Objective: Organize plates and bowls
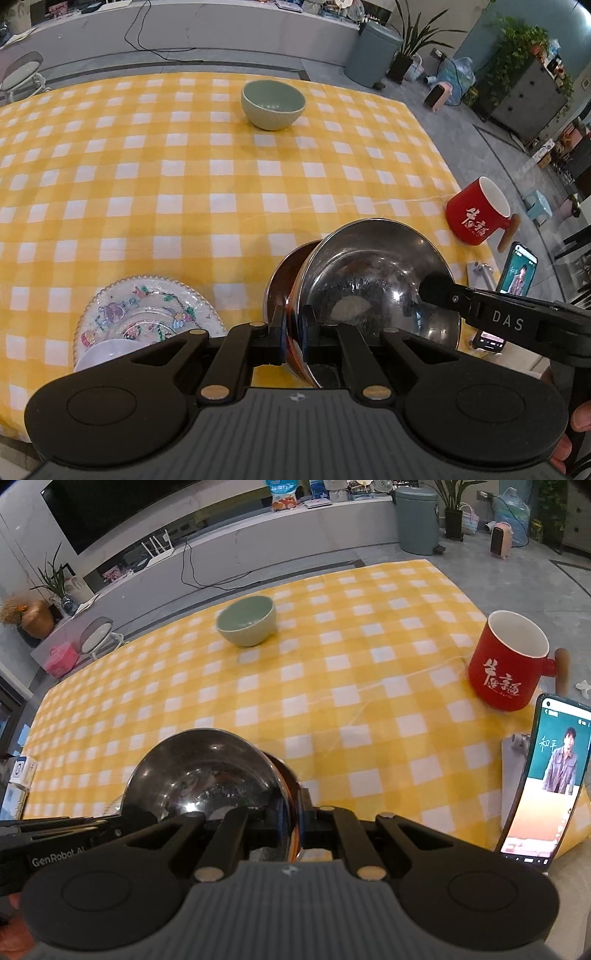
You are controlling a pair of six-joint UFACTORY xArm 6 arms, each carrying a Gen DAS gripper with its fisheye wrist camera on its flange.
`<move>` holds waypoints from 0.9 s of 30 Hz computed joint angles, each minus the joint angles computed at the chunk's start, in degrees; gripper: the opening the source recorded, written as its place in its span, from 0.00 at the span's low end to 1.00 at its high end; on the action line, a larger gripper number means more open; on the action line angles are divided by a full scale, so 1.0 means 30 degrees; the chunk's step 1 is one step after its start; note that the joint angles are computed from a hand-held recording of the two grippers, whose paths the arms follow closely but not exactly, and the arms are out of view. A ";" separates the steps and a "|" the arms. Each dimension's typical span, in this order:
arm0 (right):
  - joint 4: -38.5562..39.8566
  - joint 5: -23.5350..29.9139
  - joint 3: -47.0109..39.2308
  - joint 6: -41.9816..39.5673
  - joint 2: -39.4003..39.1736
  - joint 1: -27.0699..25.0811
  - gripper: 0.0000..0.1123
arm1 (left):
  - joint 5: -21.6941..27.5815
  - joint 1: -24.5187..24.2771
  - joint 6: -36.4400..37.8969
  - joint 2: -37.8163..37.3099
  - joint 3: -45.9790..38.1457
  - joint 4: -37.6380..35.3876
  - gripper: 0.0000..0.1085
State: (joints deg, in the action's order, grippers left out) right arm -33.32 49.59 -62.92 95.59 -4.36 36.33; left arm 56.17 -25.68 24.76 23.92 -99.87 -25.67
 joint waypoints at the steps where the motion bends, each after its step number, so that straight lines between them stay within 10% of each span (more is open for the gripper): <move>1: -0.0075 -0.0064 0.0063 0.0014 0.0011 -0.0040 0.04 | -0.0013 -0.0050 -0.0119 0.0086 -0.0088 0.0174 0.06; 27: -0.0644 -0.0554 -0.0153 0.0046 0.1241 -0.0282 0.11 | -0.1254 -0.0234 0.0415 0.0520 -0.0056 0.0766 0.07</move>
State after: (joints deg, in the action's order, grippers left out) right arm -35.25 47.93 -63.38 95.73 -0.64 35.49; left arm 52.41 -26.38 26.00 25.48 -100.04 -23.37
